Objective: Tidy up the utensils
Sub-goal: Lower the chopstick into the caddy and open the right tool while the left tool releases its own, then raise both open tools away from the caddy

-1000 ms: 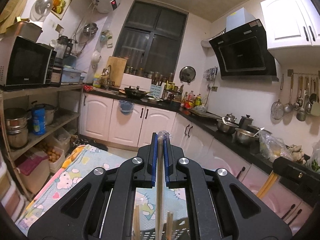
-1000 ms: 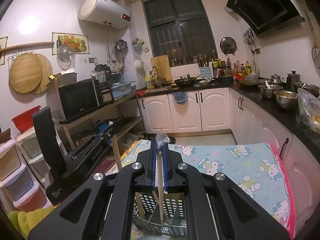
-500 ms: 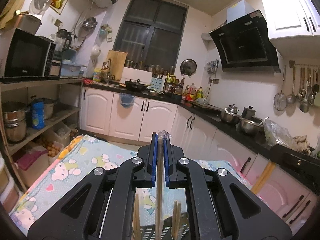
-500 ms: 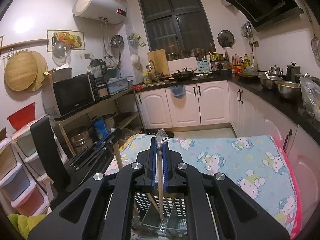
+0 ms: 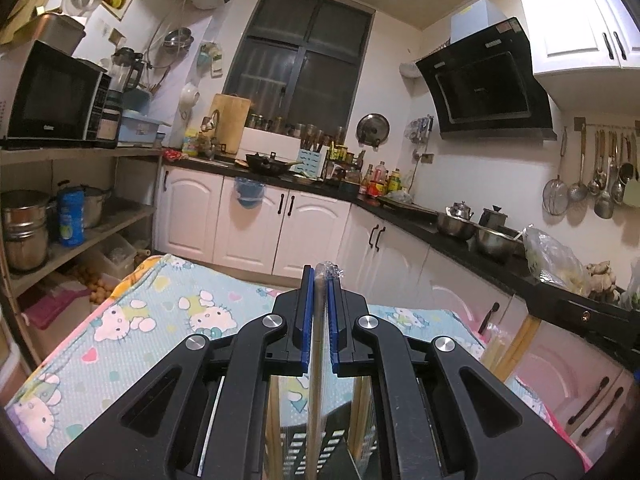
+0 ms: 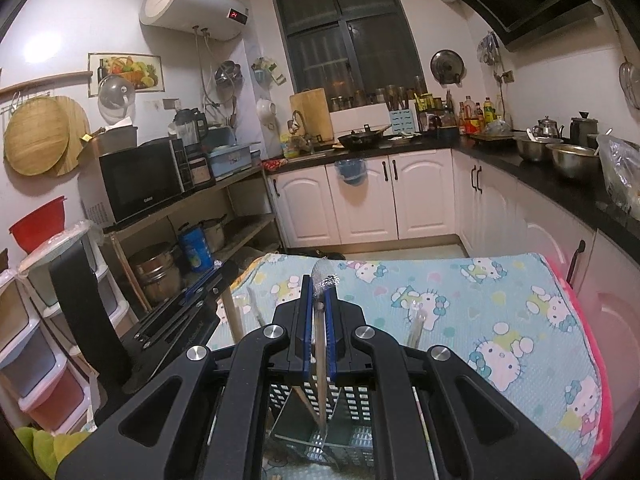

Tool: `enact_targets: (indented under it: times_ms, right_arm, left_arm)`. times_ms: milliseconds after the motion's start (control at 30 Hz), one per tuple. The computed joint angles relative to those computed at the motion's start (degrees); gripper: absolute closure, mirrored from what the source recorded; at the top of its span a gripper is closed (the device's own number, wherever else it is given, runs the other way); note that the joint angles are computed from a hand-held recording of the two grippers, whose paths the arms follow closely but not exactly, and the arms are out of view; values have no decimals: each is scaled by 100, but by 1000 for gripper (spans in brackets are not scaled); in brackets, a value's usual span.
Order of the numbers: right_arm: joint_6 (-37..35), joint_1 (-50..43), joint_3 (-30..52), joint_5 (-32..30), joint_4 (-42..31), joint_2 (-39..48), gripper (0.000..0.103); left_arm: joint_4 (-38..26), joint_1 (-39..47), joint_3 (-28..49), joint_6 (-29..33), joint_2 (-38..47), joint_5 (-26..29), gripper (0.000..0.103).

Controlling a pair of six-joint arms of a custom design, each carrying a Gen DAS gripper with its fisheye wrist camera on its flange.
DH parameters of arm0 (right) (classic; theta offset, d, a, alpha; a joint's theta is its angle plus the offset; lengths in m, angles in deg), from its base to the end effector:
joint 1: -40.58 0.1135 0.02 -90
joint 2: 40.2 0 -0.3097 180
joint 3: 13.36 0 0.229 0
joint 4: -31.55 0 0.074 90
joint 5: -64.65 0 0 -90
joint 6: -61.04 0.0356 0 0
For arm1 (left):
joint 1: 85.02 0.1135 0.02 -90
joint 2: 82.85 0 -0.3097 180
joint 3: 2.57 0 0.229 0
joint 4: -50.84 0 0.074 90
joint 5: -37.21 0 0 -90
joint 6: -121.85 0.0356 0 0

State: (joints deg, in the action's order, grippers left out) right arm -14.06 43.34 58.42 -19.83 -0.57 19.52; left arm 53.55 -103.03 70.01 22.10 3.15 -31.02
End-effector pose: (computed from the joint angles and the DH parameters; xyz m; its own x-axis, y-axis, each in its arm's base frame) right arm 0.1905 0.0058 0.3913 -0.3202 0.2408 -0.9162 0.1290 0.9692 0.2096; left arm 0.3063 -0.1135 0.3494 -0.2815 -0.0739 -0.9567 0.5946 0.7691 -0.2343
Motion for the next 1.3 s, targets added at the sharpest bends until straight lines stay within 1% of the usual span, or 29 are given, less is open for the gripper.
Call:
enact_targets:
  times_ms: [333, 467, 667, 733, 900, 933, 967, 1000, 1033, 1167, 1233, 1300]
  right_arm:
    - [94, 29, -279, 14, -72, -145, 97]
    - [141, -47, -402, -50, -128, -241, 97]
    - [199, -89, -503, -95, -260, -356, 97]
    - [220, -104, -529, -98, -288, -393, 97]
    - [274, -221, -544, -231, -425, -428, 96]
    - [272, -221, -544, -235, -453, -429, 96]
    - [280, -211, -544, -232, -480, -435, 94]
    - [294, -215, -545, -248, -506, -436, 91]
    - [312, -216, -559, -265, -535, -449, 87]
    - [332, -159, -544, -223, -641, -484, 86]
    - [339, -116, -535, -207, -711, -510, 85]
    - [338, -70, -532, -169, -760, -532, 83]
  left_arm:
    - [16, 22, -125, 85, 22, 55, 101]
    - [-82, 67, -187, 127, -8, 117, 101]
    - [-407, 212, -196, 109, -53, 298, 100]
    - [-534, 259, -169, 116, -72, 348, 97]
    - [-867, 351, -81, 176, -90, 530, 94]
    - [-915, 367, -76, 175, -100, 546, 92]
    - [-994, 395, -57, 185, -109, 582, 90]
    - [-1072, 407, -34, 195, -116, 600, 85]
    - [-1107, 418, -29, 192, -121, 615, 82]
    - [-1282, 483, -7, 239, -173, 674, 80]
    - [-1411, 529, 21, 256, -191, 725, 75]
    - [-1558, 574, 45, 257, -214, 784, 73]
